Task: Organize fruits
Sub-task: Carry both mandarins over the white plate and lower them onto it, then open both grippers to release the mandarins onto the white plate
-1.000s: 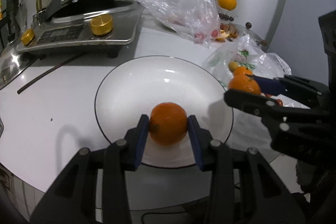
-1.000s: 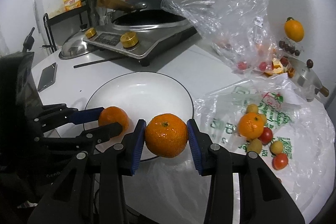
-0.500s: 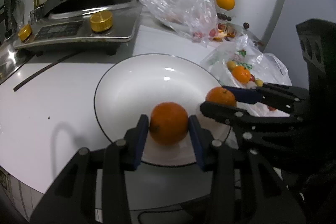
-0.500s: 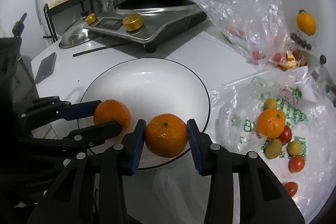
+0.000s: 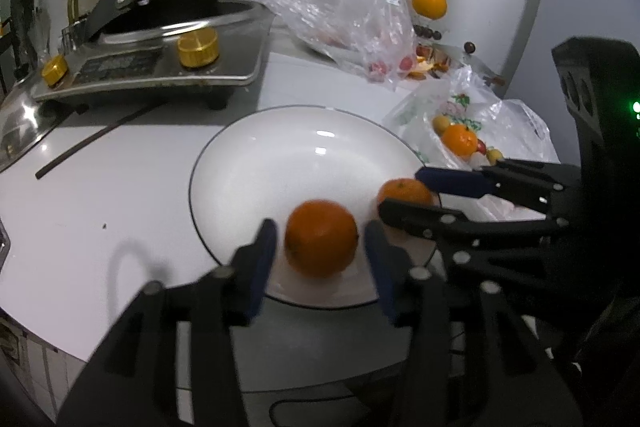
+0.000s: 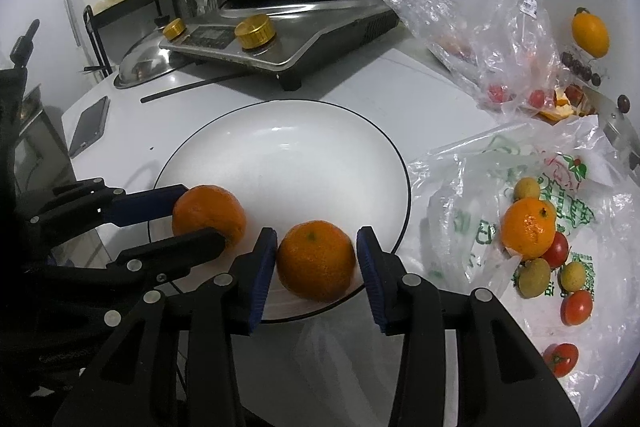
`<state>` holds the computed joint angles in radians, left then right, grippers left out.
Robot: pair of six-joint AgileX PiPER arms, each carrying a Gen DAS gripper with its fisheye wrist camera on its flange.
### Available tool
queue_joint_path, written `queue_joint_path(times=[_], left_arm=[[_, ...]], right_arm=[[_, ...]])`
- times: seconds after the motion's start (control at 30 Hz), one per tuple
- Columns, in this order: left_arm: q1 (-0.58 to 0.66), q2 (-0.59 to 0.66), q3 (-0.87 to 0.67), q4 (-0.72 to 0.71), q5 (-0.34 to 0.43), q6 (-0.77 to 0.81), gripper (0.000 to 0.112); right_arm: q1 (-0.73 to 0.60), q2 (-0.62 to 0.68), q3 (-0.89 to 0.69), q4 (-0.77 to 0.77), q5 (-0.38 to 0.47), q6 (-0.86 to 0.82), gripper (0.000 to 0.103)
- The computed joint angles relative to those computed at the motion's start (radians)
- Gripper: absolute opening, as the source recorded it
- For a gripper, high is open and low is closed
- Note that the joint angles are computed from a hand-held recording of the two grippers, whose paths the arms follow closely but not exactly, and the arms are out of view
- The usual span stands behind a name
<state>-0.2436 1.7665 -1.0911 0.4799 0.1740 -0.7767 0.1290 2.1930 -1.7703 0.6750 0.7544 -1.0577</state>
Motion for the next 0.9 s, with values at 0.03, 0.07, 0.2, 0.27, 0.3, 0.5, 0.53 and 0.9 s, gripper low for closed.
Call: queue_joint_path(times=[0.03,0.07,0.2,0.27,0.3,0.5,0.53,0.9], left_arm=[[-0.002,-0.004,0.001,0.005,0.003,-0.004,0.054],[-0.004,-0.006,0.000,0.015,0.006,-0.014,0.054],[-0.021,-0.011,-0.006,0.077,0.024,-0.073,0.055],[-0.035,-0.015,-0.009,0.113,0.036,-0.109,0.055],[-0.040,-0.016,-0.009,0.130,0.039,-0.126,0.055],[-0.082,-0.023,-0.018,0.241,0.069,-0.248,0.056],[-0.086,-0.024,-0.018,0.252,0.071,-0.261,0.056],[-0.160,-0.004,-0.070,0.338,0.126,-0.357,0.069]], right_arm=[[-0.002,-0.001,0.000,0.005,-0.001,-0.003,0.048],[-0.009,-0.008,0.007,0.022,-0.001,-0.019,0.053],[-0.022,-0.028,0.029,0.042,-0.009,-0.036,0.058],[-0.030,-0.040,0.045,0.056,-0.014,-0.051,0.059],[-0.036,-0.047,0.053,0.064,-0.016,-0.060,0.059],[-0.078,-0.083,0.090,0.113,-0.019,-0.101,0.059],[-0.087,-0.088,0.095,0.120,-0.019,-0.107,0.059],[-0.174,-0.126,0.132,0.178,-0.011,-0.171,0.059]])
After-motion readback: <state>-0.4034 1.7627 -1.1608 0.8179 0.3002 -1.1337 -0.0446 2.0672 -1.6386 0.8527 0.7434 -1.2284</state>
